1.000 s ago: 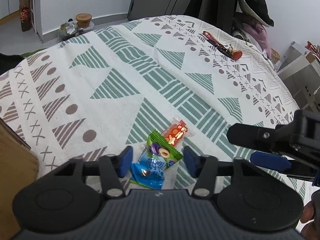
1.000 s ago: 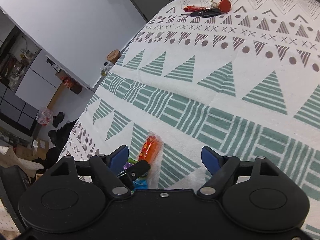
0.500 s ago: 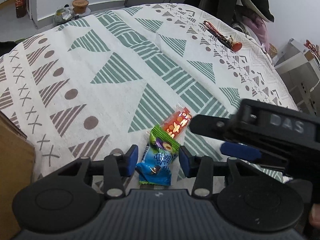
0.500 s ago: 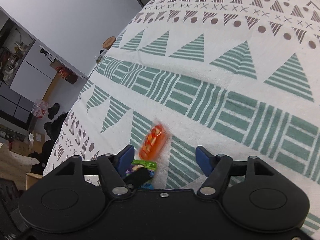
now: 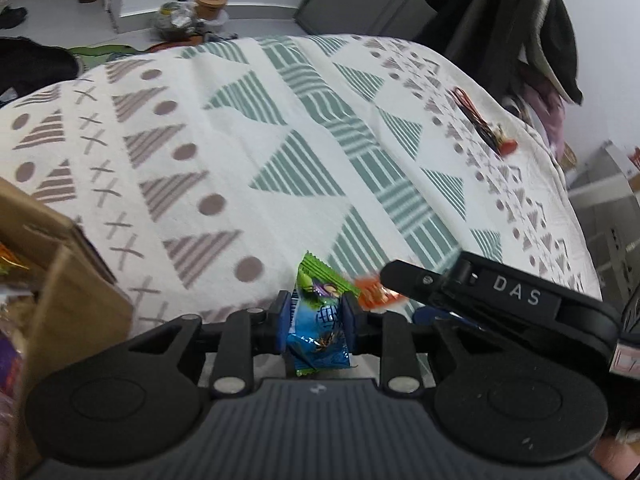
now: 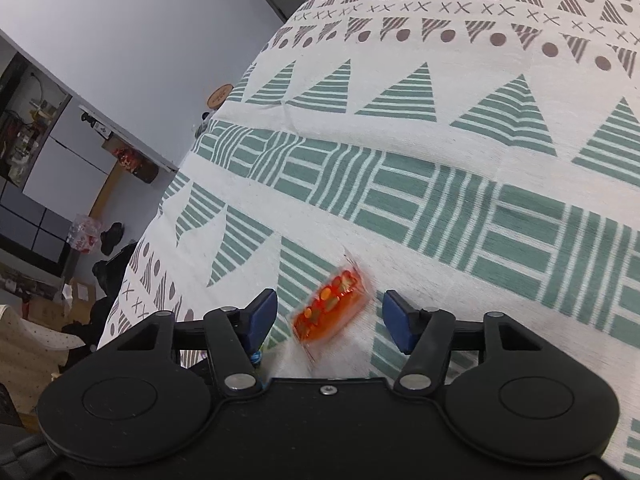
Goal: Organize snacks
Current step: 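Grasp the blue candy with the left tool while the right grasps the orange candy, then carry the blue and orange candies over the cardboard box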
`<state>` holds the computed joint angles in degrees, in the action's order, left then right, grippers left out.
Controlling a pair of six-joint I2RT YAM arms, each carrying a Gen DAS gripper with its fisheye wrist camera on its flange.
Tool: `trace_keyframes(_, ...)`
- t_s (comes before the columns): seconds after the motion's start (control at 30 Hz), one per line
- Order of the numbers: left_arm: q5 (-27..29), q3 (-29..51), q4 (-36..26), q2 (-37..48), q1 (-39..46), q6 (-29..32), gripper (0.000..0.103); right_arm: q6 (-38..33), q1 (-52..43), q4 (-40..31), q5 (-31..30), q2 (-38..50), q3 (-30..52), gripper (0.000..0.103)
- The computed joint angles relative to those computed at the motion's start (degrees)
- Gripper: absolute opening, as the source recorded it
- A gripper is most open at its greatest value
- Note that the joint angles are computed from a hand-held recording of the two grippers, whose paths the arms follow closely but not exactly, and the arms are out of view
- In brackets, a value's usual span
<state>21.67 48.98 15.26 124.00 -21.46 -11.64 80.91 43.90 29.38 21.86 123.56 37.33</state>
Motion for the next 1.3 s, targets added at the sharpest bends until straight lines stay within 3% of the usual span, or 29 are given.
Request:
trace_keyframes(0.1, -0.28, 1.25, -0.66, 0.57, 0.72, 0.34, 0.026, -0.77, -0.36, -0.41, -0.02, 0.86, 0.93, 0.055)
trace_keyframes(0.2, -0.96, 2.01, -1.03, 0.76, 0.49, 0.4, 0.026, -1.7, -0.16, -2.94, 0.57, 1.07, 1.99, 0.035)
trace_keyframes(0.43, -1.83, 0.74, -0.25, -0.36, 0.57, 0.25, 0.026, -1.92, -0.44, 1.09, -1.46, 0.05, -1.14, 0.024)
trace_keyframes(0.5, -2.1, 0.0, -0.02, -0.95, 0.59, -0.02, 0.026, -2.0, -0.12, 1.2, -1.63, -0.54, -1.57, 0.014)
trace_keyframes(0.93, -4.13, -6.01, 0.4, -8.69, 1.2, -0.74, 0.025, -1.47, 4.24, -3.1, 3.45, -7.91, -3.74, 0.012)
trace_keyframes(1.3, -6.67, -12.61, -0.94, -20.81, 2.06, -1.1, 0.025, -3.84, 9.36, -4.65, 7.7, -15.53, -4.79, 0.012)
